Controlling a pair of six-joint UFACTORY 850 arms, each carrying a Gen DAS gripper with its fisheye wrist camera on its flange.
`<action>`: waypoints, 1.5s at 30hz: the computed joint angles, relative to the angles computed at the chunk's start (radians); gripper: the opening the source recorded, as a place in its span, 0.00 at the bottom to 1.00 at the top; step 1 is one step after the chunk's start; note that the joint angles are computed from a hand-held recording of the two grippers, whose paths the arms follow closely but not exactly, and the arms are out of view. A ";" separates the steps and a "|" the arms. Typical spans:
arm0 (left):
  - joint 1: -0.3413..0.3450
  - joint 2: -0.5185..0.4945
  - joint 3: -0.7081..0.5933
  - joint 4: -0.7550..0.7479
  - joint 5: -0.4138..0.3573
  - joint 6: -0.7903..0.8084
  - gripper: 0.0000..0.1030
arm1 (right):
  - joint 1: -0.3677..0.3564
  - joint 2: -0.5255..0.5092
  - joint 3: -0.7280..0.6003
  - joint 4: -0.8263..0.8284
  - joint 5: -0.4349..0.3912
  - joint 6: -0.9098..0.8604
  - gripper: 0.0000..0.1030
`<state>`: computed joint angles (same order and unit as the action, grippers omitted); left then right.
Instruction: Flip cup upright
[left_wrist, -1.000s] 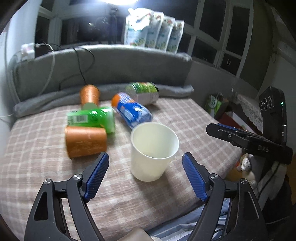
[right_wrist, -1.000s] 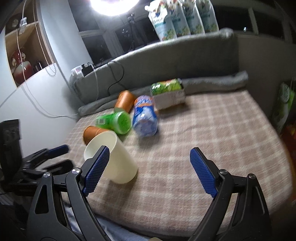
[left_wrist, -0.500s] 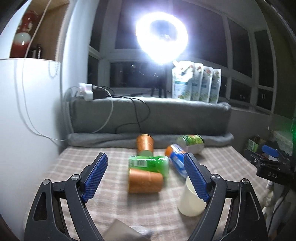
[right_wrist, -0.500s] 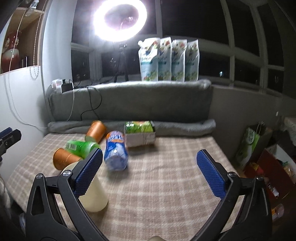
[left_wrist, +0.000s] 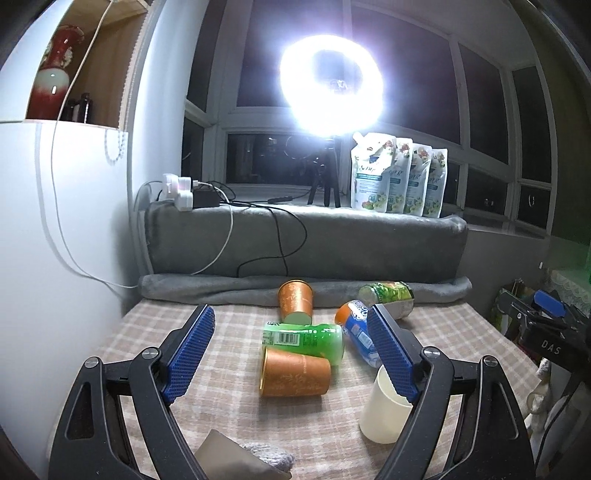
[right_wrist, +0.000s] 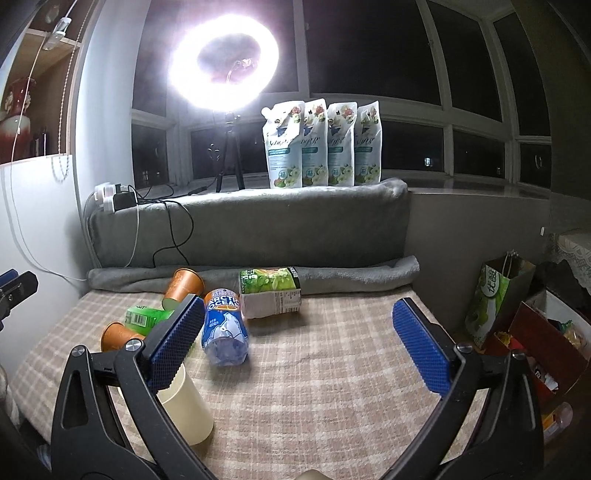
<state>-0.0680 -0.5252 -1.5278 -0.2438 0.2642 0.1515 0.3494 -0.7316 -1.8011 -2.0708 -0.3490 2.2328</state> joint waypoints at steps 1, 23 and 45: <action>0.000 0.000 -0.001 -0.001 -0.001 0.001 0.82 | 0.001 0.000 0.001 -0.001 -0.004 -0.001 1.00; -0.001 -0.005 -0.010 0.043 -0.022 -0.030 0.82 | 0.005 0.001 0.003 -0.015 -0.020 0.009 1.00; -0.003 -0.002 -0.006 0.029 -0.008 -0.015 0.82 | 0.005 0.001 0.001 0.006 -0.014 -0.009 1.00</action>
<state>-0.0712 -0.5271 -1.5341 -0.2146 0.2558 0.1369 0.3548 -0.7308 -1.8001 -2.0651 -0.3633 2.2243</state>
